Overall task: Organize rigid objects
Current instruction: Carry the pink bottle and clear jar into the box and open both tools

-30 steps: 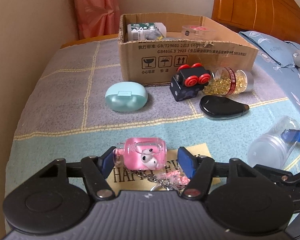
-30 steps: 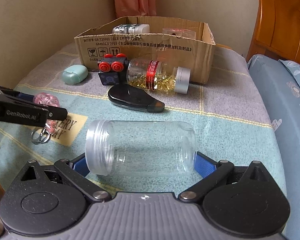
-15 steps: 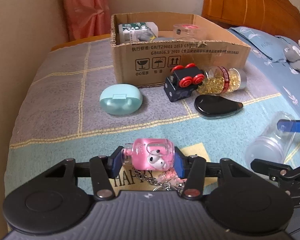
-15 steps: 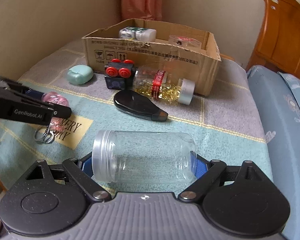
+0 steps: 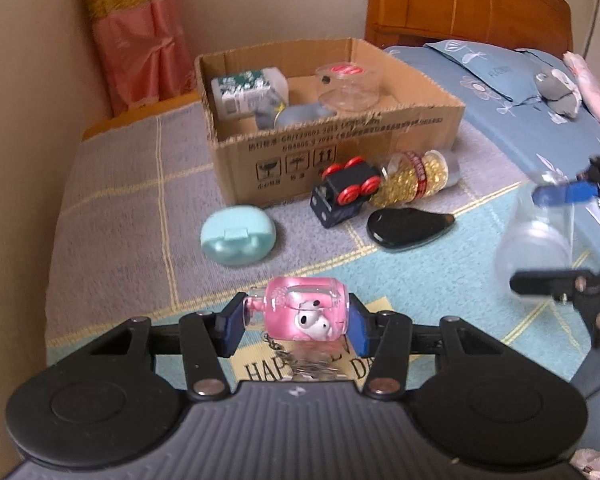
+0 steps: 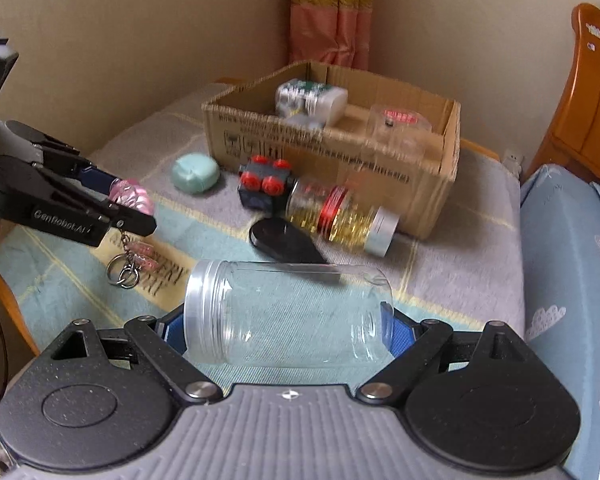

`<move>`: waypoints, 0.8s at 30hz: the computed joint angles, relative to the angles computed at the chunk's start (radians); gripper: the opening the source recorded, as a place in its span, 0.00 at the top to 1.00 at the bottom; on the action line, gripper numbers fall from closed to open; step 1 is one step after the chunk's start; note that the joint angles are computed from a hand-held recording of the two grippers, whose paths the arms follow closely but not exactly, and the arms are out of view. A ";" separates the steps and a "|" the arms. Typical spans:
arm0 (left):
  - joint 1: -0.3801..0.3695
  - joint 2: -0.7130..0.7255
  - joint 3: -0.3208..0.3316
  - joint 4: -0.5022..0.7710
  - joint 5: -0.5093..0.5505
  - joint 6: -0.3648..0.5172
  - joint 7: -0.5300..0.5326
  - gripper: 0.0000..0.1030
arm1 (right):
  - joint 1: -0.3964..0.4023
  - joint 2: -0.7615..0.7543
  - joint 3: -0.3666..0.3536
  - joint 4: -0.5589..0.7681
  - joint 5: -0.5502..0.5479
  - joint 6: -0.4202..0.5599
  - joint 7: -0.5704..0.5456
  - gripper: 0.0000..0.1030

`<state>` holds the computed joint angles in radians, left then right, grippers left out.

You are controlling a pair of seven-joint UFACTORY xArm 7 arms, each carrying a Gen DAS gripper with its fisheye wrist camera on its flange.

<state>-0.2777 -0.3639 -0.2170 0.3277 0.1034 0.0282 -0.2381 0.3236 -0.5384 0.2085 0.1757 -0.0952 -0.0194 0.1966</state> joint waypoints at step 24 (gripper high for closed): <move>-0.036 0.046 0.112 0.250 -0.132 0.111 0.253 0.52 | -0.303 0.323 0.094 0.385 -0.020 -0.084 -0.082 0.09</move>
<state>-0.3140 -0.3177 -0.1047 0.5775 -0.0289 0.1396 0.0152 0.0205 -0.2152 0.3027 0.5605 -0.1150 -0.1033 0.1146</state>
